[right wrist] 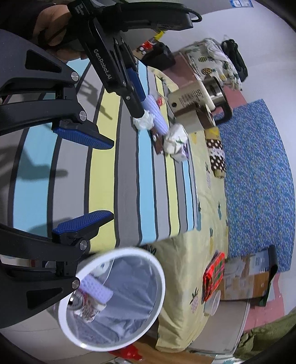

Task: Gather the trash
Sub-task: 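Move both grippers back toward the remaining trash on the table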

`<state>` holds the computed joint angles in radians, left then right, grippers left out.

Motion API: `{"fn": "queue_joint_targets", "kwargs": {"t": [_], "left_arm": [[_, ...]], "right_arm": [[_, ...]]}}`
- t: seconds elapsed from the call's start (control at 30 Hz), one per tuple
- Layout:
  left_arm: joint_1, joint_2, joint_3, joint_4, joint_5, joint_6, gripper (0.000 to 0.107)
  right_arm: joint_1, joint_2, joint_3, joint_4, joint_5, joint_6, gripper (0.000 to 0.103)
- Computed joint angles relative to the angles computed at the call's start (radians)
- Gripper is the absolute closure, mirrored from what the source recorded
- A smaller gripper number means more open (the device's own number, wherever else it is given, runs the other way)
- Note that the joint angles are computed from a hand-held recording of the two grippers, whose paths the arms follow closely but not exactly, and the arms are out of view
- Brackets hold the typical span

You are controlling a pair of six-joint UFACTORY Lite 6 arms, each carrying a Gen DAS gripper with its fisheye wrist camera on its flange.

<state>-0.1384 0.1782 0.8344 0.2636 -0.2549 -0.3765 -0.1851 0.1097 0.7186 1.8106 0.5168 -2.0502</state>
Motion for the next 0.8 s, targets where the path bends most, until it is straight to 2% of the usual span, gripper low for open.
{"fn": "queue_joint_targets", "kwargs": {"t": [0.13, 0.3, 0.6, 0.7, 0.8], "left_arm": [[0.058, 0.008, 0.007, 0.044, 0.010, -0.013, 0.062], [0.181, 0.029, 0.037, 0.359, 0.008, -0.287, 0.062], [0.368, 0.146, 0.175, 0.781, -0.024, -0.675, 0.062], [0.403, 0.195, 0.240, 0.899, -0.031, -0.778, 0.062], [0.418, 0.231, 0.283, 0.942, -0.047, -0.795, 0.062]], "right_arm": [[0.058, 0.027, 0.030, -0.015, -0.014, 0.041, 0.045], [0.129, 0.063, 0.079, -0.026, -0.036, 0.089, 0.045], [0.234, 0.141, 0.186, -0.053, -0.071, 0.168, 0.045], [0.263, 0.176, 0.225, -0.061, -0.077, 0.192, 0.045], [0.295, 0.218, 0.267, -0.052, -0.096, 0.195, 0.045]]}}
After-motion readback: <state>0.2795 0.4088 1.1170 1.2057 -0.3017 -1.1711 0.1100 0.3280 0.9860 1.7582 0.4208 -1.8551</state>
